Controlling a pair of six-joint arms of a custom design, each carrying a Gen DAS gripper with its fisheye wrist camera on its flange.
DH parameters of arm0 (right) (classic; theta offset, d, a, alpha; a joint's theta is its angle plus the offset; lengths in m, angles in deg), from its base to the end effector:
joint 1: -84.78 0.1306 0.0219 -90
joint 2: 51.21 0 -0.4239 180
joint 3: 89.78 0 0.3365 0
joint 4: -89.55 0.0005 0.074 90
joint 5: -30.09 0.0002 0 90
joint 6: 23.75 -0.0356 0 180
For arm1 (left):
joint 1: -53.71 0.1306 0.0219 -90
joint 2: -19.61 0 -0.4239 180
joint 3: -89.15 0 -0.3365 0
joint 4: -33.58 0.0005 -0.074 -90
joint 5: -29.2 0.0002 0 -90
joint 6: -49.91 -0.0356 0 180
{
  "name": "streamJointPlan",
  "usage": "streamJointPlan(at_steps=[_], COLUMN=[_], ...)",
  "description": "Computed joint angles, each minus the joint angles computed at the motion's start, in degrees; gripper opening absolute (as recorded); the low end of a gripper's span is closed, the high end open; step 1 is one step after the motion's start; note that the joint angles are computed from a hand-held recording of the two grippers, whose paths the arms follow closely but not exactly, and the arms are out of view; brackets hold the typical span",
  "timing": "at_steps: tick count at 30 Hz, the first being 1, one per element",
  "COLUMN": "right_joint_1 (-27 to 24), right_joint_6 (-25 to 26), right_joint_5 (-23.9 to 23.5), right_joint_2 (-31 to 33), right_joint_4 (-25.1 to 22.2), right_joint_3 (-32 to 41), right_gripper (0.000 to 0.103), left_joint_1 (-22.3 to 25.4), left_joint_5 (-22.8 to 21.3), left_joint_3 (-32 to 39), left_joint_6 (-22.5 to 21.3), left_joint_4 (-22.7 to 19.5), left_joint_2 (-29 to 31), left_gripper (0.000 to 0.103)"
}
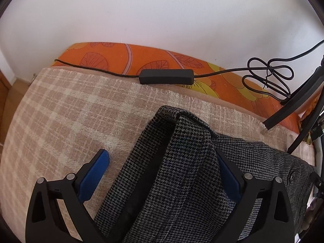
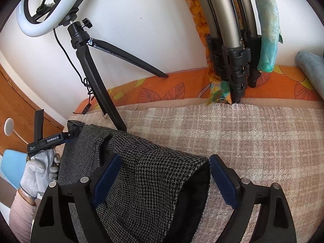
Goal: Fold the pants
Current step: 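Grasp the shorts' waistband edge with the right gripper and lift it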
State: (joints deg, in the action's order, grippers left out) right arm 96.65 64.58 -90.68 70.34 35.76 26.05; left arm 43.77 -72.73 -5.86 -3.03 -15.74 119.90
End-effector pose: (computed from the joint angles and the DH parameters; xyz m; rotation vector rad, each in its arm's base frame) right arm 0.6143 0.1472 0.3681 -0.4205 2.5433 0.7850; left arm 0.4628 -0.0741 0.3605 -0.6831 2.5658 0.0160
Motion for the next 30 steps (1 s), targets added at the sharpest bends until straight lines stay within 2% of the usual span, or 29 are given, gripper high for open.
streamJointPlan(at_steps=[1, 2, 3, 4, 6, 8, 12, 17, 19, 25, 30], right_joint_1=[0.02, -0.17, -0.43, -0.73, -1.06, -0.9, -0.62, 0.4, 0.63, 1.71, 2.55], right_joint_6=[0.11, -0.12, -0.87, -1.76, -3.21, -2.16, 0.61, 6.56, 8.91, 14.25, 20.13], right_joint_5=[-0.51, -1.43, -2.92, -4.89, -6.09, -6.28, -7.48, -8.34, -8.8, -9.08, -8.56], right_joint_2=[0.04, 0.01, 0.11, 0.27, -0.65, -1.94, -5.86, -11.72, -14.07, -18.61, -23.22], right_joint_4=[0.04, -0.13, -0.09, -0.04, 1.81, 2.89, 5.16, 5.85, 5.7, 4.86, 4.9], right_joint_3=[-0.08, -0.15, -0.22, -0.38, -1.68, -2.63, -4.7, -8.17, -9.87, -12.97, -16.96], right_gripper=[0.077, 0.064, 0.039, 0.031, 0.025, 0.021, 0.018, 0.017, 0.017, 0.017, 0.017], left_joint_1=[-0.01, -0.01, 0.02, 0.08, 0.23, 0.92, 2.95, 1.85, 1.53, 0.03, -2.52], left_joint_5=[-0.1, -0.18, -0.18, -0.07, 0.28, 1.03, 2.53, -0.84, -0.07, 10.72, 17.98], left_joint_3=[0.36, 0.62, 0.85, 0.91, 1.59, 1.49, 0.76, 2.37, 2.97, 3.56, 5.51], left_joint_6=[0.05, 0.02, -0.12, -0.32, 0.21, 1.06, 2.07, 1.1, 1.61, 9.84, 16.16], left_joint_4=[-0.55, -0.93, -1.3, -1.47, -1.74, -1.79, -1.36, -3.87, -3.86, 0.45, 0.28], left_joint_2=[0.23, 0.41, 0.55, 0.56, 1.06, 0.66, -0.92, -3.84, -5.01, -4.07, -1.07], left_gripper=[0.099, 0.099, 0.098, 0.098, 0.098, 0.098, 0.098, 0.097, 0.098, 0.099, 0.099])
